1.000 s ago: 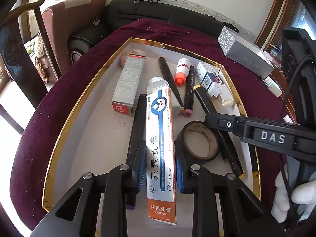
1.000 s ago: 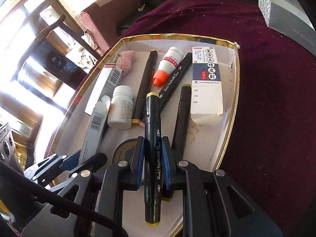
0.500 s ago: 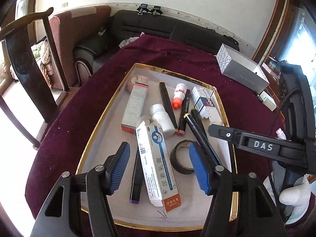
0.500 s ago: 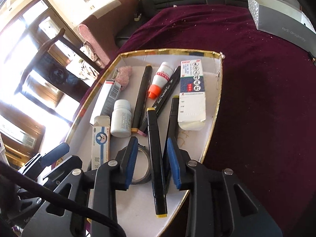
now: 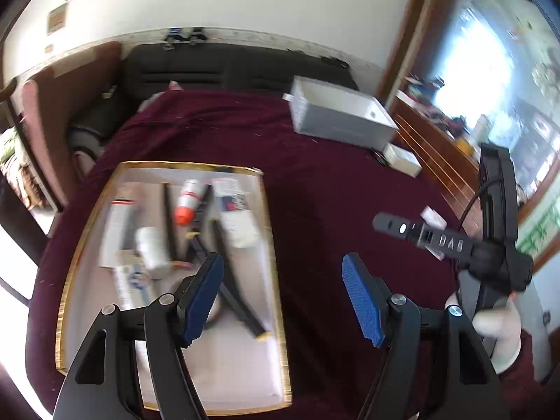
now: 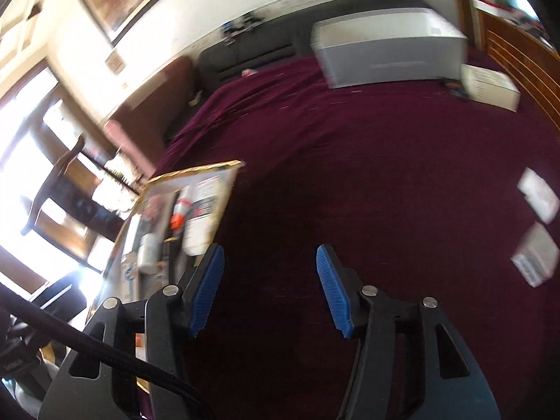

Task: Organize objects
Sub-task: 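Move both open tools back toward the small white box and pill bottle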

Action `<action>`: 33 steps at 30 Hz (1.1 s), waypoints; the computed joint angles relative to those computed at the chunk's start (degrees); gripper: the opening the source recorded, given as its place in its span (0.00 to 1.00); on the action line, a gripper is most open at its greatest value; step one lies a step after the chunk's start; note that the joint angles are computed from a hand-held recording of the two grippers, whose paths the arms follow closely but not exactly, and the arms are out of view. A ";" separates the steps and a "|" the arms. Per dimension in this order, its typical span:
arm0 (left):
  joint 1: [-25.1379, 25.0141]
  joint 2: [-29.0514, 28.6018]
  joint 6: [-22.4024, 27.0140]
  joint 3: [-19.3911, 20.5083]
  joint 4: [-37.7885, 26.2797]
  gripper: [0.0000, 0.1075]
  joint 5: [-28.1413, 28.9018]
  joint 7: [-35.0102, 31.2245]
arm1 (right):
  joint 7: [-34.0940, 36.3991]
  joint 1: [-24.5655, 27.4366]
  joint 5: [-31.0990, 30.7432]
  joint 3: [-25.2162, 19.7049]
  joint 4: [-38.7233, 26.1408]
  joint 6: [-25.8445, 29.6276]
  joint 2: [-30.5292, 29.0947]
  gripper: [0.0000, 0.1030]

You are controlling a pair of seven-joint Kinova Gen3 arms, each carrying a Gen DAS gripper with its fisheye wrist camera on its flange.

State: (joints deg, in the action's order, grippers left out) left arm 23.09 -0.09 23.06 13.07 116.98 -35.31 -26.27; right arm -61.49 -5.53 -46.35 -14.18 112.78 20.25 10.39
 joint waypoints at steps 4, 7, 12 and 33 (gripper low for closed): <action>3.12 5.27 -0.22 0.70 -3.79 0.60 3.14 -5.16 | 2.43 6.26 -2.84 4.55 3.90 -0.29 -2.94 0.53; 6.20 7.90 0.84 -0.22 -5.66 0.60 3.66 -6.30 | -1.56 8.87 1.01 8.83 4.92 -0.79 -3.97 0.53; 12.88 11.04 3.68 -4.80 -7.85 0.60 0.30 -2.60 | -10.30 7.39 9.86 18.59 2.89 -1.12 -0.74 0.54; 15.41 14.52 4.17 -7.29 -10.06 0.60 0.95 -2.08 | 25.04 19.52 -13.70 -1.85 -3.40 19.36 7.53 0.56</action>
